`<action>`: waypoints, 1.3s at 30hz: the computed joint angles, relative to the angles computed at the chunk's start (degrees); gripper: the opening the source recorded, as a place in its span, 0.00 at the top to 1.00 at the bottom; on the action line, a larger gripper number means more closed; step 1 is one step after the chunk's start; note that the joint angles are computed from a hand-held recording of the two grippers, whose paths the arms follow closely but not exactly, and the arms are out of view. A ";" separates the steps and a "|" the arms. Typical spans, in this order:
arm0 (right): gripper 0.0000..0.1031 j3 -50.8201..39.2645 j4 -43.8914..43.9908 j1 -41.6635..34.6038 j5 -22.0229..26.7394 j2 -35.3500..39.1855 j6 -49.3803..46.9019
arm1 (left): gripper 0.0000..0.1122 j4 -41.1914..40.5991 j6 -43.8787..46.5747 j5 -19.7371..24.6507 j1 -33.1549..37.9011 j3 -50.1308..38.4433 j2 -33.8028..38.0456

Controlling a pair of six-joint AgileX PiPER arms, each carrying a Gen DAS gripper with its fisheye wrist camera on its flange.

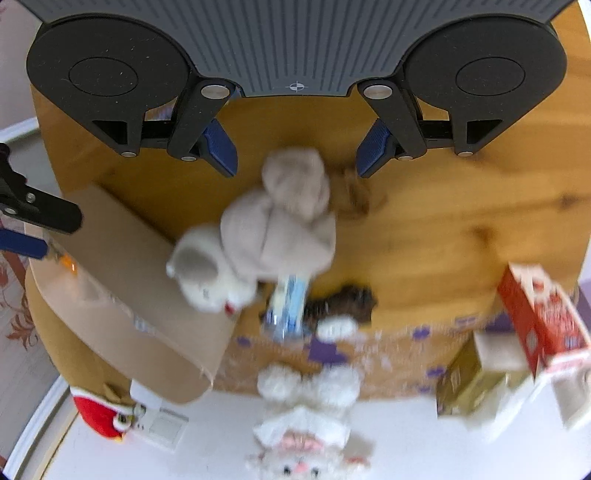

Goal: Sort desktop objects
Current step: 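Grasp the Sanrio snack strip with the left tool while the right tool grasps the white plush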

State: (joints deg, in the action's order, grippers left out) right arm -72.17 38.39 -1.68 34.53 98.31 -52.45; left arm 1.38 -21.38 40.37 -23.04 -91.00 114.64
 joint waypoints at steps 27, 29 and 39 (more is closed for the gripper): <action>0.00 0.35 -14.88 1.89 2.41 3.56 11.81 | 0.49 -7.70 20.86 3.53 -6.33 -10.66 12.65; 0.00 -0.35 -14.73 1.96 2.52 4.30 11.97 | 0.49 -4.89 16.52 3.14 -5.88 -9.71 11.97; 0.00 -4.03 -8.09 4.70 2.19 9.11 5.39 | 0.49 4.06 3.15 0.89 -3.03 -1.68 6.72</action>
